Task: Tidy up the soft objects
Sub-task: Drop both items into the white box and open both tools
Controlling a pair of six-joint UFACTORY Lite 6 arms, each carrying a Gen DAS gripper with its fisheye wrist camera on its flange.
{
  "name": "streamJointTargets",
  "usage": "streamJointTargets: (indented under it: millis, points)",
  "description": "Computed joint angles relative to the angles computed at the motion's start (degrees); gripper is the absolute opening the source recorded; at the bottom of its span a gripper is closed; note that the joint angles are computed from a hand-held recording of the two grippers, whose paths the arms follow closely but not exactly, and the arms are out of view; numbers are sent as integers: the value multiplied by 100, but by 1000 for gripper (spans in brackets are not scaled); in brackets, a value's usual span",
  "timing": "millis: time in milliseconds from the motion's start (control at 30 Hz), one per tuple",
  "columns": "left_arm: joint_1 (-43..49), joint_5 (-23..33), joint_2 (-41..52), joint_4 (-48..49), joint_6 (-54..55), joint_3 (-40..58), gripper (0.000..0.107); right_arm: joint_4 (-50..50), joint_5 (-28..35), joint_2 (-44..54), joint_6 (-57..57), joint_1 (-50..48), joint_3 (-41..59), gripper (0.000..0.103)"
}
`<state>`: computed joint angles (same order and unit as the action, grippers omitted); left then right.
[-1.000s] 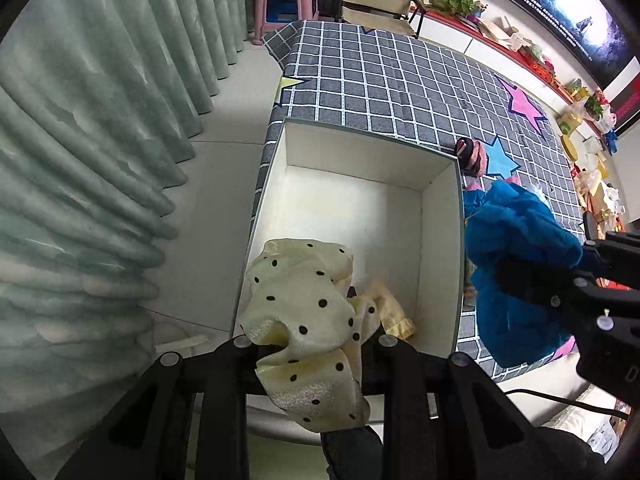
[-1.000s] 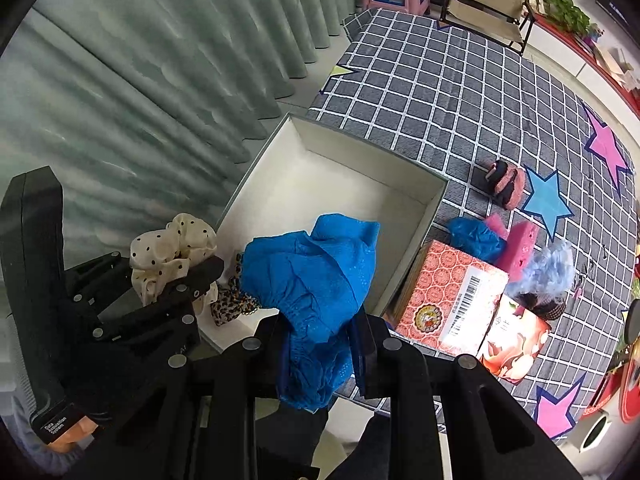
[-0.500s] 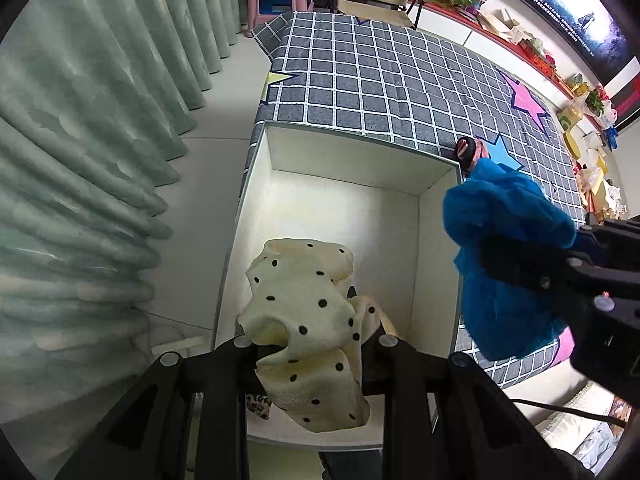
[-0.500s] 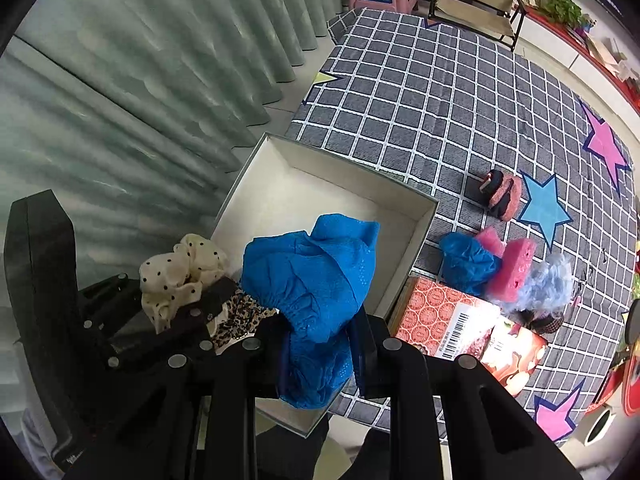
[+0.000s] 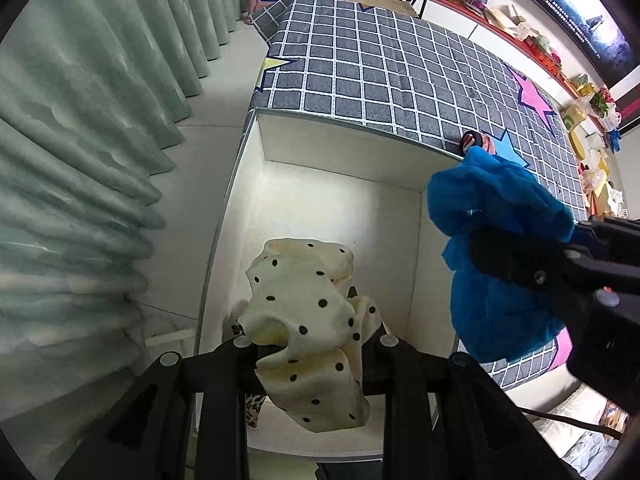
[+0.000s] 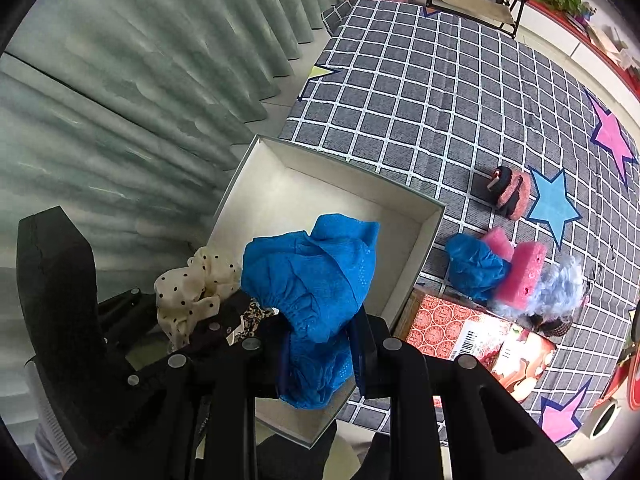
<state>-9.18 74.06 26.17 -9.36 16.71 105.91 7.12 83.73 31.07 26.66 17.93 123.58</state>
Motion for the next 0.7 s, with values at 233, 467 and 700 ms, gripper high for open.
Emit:
streamJointTargets:
  millis: [233, 467, 700]
  points:
    - [-44, 3, 205, 0, -60, 176, 31, 96, -111, 130, 11, -74, -36, 25]
    - [-102, -67, 270, 222, -196, 203, 53, 79, -255, 170, -62, -112, -110, 25]
    - [-114, -214, 189, 333, -374, 110, 86, 80, -399, 34, -100, -211, -308, 79]
